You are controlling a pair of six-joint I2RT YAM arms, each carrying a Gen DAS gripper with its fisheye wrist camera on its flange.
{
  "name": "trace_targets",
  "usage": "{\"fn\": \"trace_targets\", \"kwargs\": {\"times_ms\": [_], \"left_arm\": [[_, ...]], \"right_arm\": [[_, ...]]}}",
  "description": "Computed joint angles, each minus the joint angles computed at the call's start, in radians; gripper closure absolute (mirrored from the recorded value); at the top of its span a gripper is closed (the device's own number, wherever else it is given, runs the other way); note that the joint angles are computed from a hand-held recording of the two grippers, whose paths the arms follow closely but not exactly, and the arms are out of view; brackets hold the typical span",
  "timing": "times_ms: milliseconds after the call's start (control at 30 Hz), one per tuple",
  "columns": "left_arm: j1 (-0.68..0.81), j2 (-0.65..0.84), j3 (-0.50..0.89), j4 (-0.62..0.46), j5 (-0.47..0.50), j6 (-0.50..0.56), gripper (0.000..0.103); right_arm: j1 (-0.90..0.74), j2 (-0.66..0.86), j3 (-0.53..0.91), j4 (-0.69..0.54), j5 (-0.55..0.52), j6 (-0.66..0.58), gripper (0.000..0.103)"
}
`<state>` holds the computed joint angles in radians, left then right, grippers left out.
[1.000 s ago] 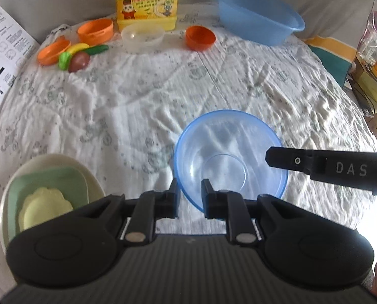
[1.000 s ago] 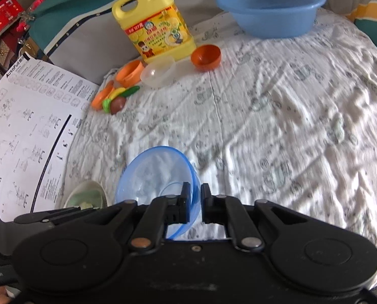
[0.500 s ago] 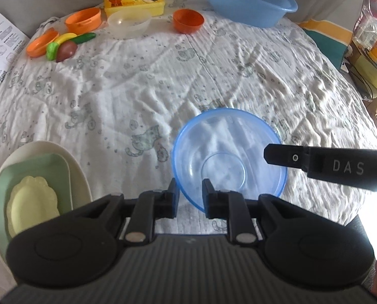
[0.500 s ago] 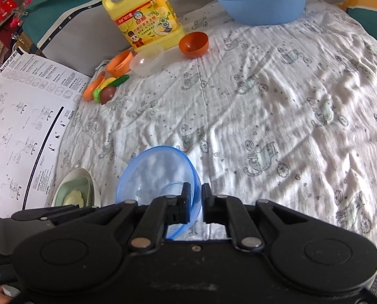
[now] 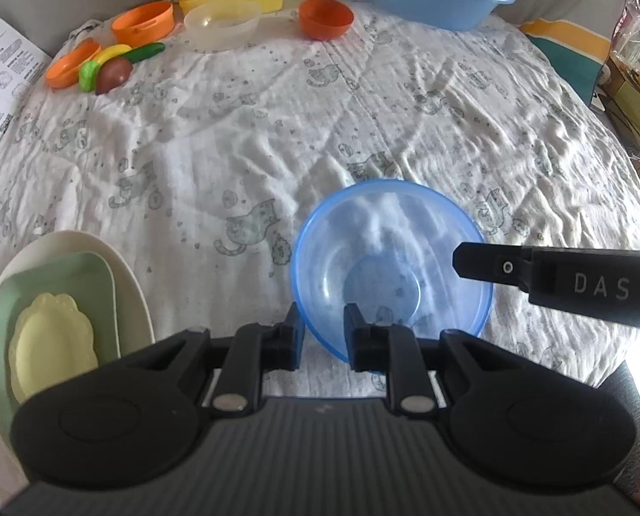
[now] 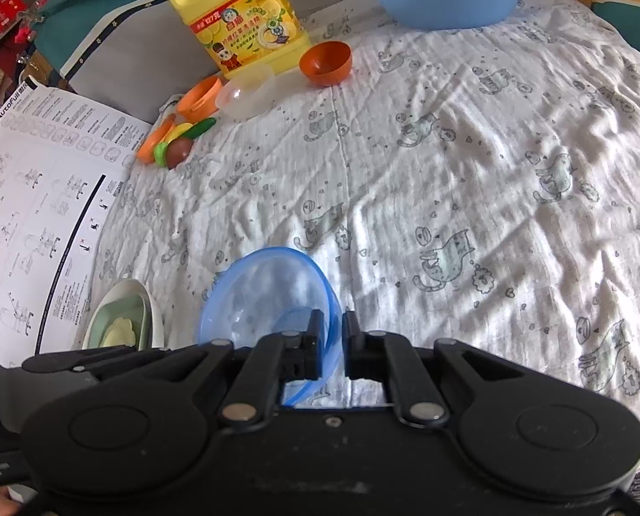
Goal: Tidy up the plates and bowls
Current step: 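Carry the blue bowl beside the plate stack and lower it, then open both grippers to release the blue bowl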
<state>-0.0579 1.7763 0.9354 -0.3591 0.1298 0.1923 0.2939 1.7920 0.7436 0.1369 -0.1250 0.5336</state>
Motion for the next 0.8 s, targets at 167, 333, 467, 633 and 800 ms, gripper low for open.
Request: {"fn": "trace_targets", "kwargs": {"times_ms": [167,333,467,633,800], "left_arm": [[-0.004,0.001,0.001,0.004,-0.002,-0.002,0.084],[-0.004,-0.001,-0.003,0.010,-0.006,0.001,0.084],[-0.005,-0.013,-0.012,0.023,-0.009,0.004,0.083],[-0.003,-0.052,-0.042,0.054,-0.018,0.007,0.043],[0.021,-0.163,-0.115,0.157,-0.045,-0.003,0.000]], "right_arm": [[-0.001,0.006,0.004,-0.001,0.001,-0.003,0.093],[0.001,0.010,0.007,-0.003,0.003,-0.004,0.093],[0.001,0.008,0.006,-0.004,0.004,-0.003,0.092],[0.002,-0.015,-0.011,0.008,0.018,0.000,0.065],[0.001,-0.072,-0.046,0.044,0.075,0.002,0.009]]}}
